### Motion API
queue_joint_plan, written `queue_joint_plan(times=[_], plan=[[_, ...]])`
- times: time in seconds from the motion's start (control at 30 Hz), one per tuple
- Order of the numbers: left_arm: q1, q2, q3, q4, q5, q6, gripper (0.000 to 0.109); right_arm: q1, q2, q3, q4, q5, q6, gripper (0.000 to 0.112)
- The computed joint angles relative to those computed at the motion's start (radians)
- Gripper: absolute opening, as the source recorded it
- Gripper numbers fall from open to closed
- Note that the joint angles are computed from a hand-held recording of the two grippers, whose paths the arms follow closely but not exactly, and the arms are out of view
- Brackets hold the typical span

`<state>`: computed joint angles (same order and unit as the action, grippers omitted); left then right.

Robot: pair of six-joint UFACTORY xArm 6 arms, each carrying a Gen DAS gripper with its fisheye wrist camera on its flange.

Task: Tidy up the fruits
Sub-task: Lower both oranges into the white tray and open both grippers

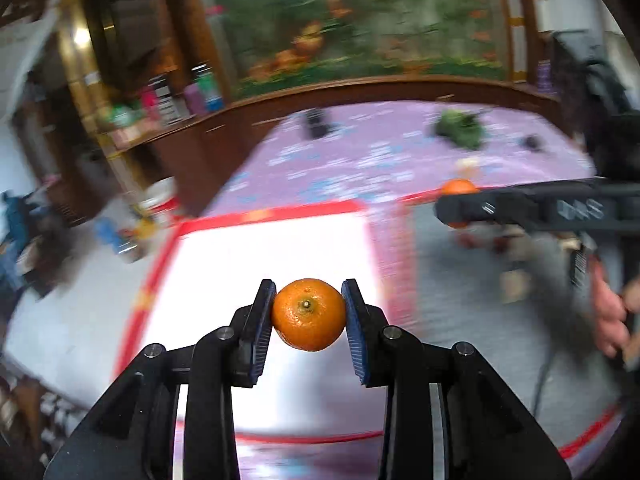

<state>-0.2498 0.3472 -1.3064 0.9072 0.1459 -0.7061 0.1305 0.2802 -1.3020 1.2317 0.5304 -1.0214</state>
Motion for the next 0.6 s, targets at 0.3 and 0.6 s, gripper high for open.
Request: queue_joint_plan(times=[0.3, 0.6], plan=[[0.053, 0.087, -0.044, -0.06, 0.182, -0.012, 0.033, 0.146, 0.185, -0.146, -0.251, -0.035, 0.269, 0.038], [-0.019, 0.005, 0.01, 0.185, 0.026, -0.209, 0.079, -0.015, -0.116, 0.165, 0.106, -0.139, -0.048, 0.062]])
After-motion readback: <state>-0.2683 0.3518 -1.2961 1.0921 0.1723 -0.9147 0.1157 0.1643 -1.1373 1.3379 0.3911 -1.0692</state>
